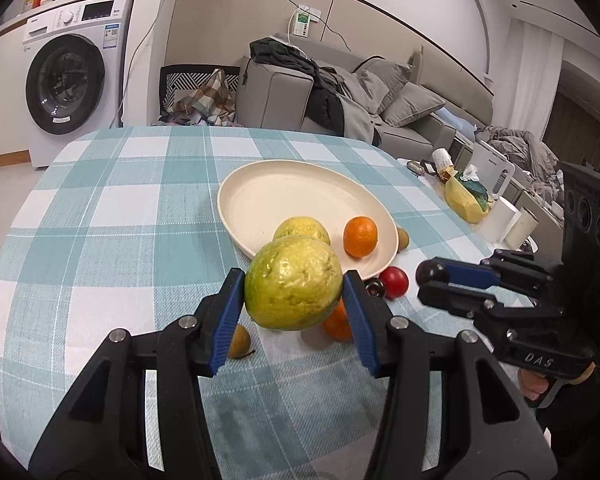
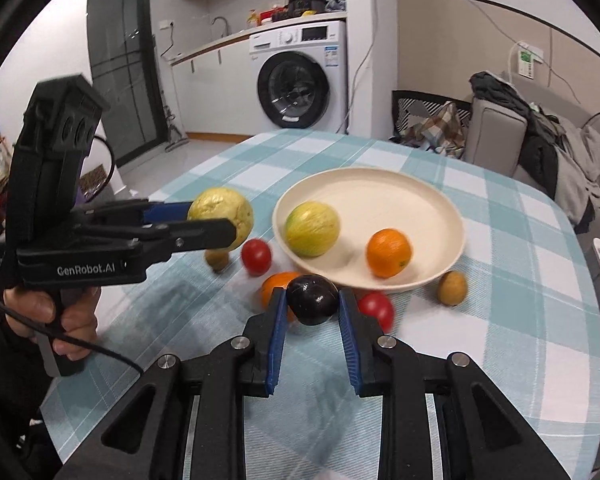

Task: Organize fruits
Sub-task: 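Carry the plum over the plate while the left tool lowers the guava into it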

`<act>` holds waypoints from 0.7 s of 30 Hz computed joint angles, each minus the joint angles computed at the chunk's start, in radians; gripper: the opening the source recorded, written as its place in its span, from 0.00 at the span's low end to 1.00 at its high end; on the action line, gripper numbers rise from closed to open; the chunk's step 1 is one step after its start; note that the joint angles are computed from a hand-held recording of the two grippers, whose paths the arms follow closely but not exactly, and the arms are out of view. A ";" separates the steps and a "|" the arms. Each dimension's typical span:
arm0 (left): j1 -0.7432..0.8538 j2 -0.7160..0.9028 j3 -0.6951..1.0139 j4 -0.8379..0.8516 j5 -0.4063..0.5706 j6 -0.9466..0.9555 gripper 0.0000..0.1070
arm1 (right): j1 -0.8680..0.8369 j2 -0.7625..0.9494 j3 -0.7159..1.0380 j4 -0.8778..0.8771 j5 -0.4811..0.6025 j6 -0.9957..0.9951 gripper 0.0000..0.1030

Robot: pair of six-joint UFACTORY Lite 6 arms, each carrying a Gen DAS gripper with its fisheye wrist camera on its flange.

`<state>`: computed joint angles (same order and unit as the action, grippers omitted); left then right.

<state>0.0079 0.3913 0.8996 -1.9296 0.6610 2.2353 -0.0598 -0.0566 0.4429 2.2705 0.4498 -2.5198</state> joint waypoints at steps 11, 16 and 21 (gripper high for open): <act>-0.057 0.099 0.200 -0.003 -0.083 -0.050 0.44 | -0.113 0.082 0.115 -0.013 0.024 0.030 0.26; -0.074 0.176 0.318 0.025 -0.109 -0.111 0.44 | -0.139 0.135 0.167 0.004 0.040 0.030 0.26; -0.090 0.259 0.437 0.076 -0.134 -0.192 0.44 | -0.156 0.222 0.253 -0.007 0.045 0.058 0.26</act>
<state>-0.0817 0.6504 1.3363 -1.8535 0.5269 2.0429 -0.2155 0.1655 0.6962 2.2631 0.4951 -2.4613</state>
